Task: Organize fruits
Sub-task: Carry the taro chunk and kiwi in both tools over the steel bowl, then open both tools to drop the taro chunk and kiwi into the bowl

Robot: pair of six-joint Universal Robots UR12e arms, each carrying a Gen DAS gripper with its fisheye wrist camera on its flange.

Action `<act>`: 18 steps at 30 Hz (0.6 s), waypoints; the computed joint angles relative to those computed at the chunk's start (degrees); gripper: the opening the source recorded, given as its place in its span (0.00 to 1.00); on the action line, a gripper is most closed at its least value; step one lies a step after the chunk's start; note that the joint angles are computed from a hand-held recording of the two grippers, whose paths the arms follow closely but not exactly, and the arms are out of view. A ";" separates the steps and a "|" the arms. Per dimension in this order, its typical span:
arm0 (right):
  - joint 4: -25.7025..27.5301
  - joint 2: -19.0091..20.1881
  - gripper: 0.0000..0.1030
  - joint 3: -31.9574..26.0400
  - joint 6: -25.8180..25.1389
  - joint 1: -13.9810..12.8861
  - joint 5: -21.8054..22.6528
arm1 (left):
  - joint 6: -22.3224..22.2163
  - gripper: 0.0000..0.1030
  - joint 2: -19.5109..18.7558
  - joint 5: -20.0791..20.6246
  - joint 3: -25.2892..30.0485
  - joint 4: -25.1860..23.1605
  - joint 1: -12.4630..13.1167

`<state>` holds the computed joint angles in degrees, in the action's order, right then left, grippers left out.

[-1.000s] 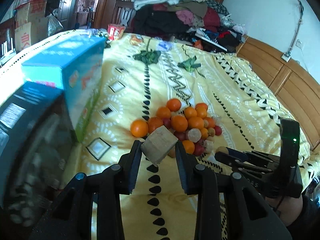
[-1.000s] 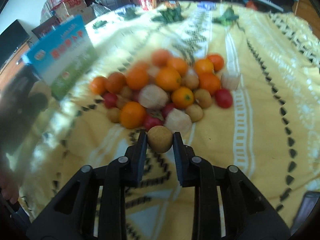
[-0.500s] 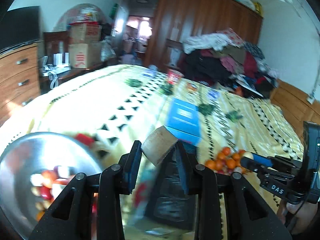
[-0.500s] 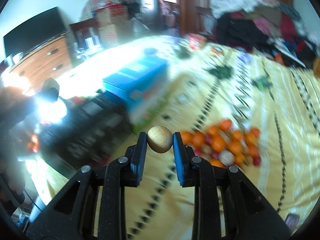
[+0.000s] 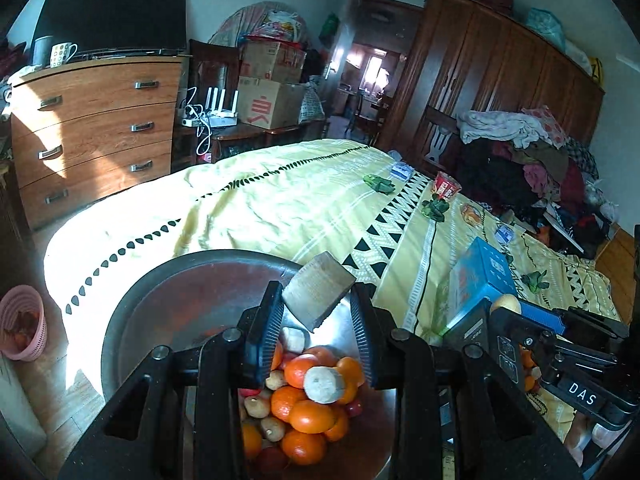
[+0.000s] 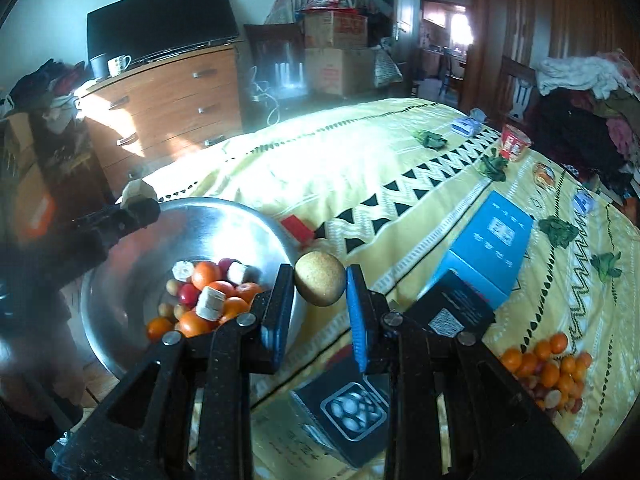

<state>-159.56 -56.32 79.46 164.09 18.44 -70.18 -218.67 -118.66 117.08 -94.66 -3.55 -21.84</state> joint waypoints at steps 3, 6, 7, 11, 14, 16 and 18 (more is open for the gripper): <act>1.93 0.68 0.26 -1.21 -0.86 1.15 0.45 | -1.29 0.34 0.70 -1.19 -1.72 -0.60 0.85; 4.07 1.18 0.26 -2.18 -1.26 1.97 1.01 | -2.61 0.34 0.99 -2.14 -2.97 -0.85 1.40; 5.13 1.39 0.26 -2.61 -1.42 2.13 1.50 | -2.96 0.34 1.14 -2.44 -3.36 -1.06 1.60; 7.64 1.94 0.26 -3.57 -1.43 2.74 1.96 | -4.52 0.34 1.65 -3.63 -4.86 -1.79 2.43; 8.71 2.18 0.26 -3.89 -1.38 2.88 2.01 | -4.96 0.34 1.85 -4.25 -5.28 -1.94 2.70; 9.08 2.28 0.26 -4.09 -1.30 3.09 1.84 | -4.93 0.34 1.88 -4.50 -5.33 -1.98 2.78; 9.37 2.38 0.26 -4.25 -1.23 3.25 1.78 | -4.92 0.34 1.87 -4.71 -5.34 -1.95 2.82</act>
